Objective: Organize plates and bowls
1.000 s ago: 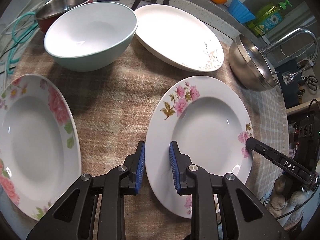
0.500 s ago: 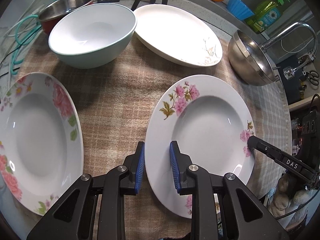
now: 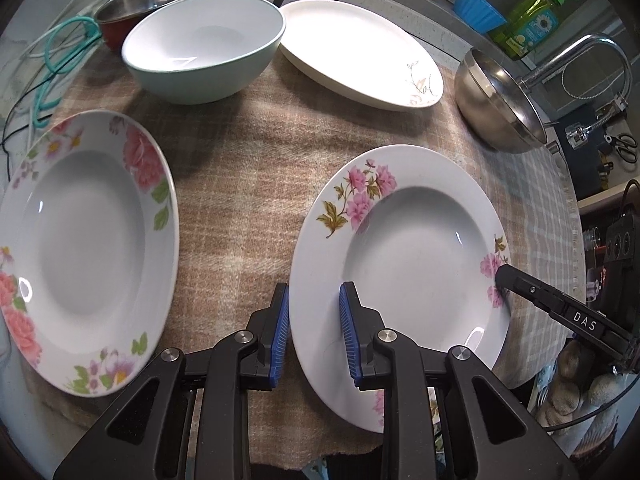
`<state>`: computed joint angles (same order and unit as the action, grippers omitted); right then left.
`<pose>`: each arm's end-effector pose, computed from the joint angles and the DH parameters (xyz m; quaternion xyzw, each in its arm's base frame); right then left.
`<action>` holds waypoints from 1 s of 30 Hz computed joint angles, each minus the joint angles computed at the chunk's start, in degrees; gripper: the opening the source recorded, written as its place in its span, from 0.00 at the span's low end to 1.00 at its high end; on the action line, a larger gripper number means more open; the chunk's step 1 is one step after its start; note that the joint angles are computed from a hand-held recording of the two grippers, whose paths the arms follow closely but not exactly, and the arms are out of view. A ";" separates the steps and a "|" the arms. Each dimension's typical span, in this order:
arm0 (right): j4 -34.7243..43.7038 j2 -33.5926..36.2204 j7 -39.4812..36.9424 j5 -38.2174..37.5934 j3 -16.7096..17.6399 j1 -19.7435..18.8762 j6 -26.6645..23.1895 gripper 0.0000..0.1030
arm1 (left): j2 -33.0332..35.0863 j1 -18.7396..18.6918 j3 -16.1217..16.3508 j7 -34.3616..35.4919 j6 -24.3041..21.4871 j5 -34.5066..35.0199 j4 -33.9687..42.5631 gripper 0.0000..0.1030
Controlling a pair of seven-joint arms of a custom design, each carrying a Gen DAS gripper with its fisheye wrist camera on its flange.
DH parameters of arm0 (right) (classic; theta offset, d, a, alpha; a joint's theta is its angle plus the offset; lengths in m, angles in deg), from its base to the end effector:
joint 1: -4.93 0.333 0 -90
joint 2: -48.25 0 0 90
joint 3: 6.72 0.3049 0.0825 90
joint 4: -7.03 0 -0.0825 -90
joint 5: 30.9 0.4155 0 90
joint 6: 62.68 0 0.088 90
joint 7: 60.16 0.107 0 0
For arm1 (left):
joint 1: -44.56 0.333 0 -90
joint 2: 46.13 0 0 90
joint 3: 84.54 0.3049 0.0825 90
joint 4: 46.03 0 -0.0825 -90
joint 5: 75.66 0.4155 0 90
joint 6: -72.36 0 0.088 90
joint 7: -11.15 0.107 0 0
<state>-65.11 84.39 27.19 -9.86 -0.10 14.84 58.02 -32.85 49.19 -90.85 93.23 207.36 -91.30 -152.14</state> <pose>0.7459 0.2164 0.3995 -0.7386 0.6353 0.0898 0.2068 0.6663 -0.0195 0.4008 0.7865 -0.5906 0.1805 0.0054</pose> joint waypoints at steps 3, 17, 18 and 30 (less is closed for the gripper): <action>0.07 0.01 -0.03 -0.07 0.03 0.05 -0.22 0.18 | -0.73 0.04 0.01 0.10 0.09 -0.15 -0.95 0.23; 0.32 0.20 -0.40 -0.93 -0.12 0.51 -0.15 0.18 | -1.94 -0.21 0.16 0.31 0.49 -0.39 -2.64 0.23; 0.18 0.12 -0.44 -1.00 -0.14 0.53 -0.05 0.18 | -1.95 -0.19 0.16 0.32 0.44 -0.47 -2.64 0.23; 0.33 0.24 -0.46 -1.64 -0.22 0.75 -0.20 0.19 | -2.34 -0.19 0.24 1.06 0.84 -0.19 -2.94 0.22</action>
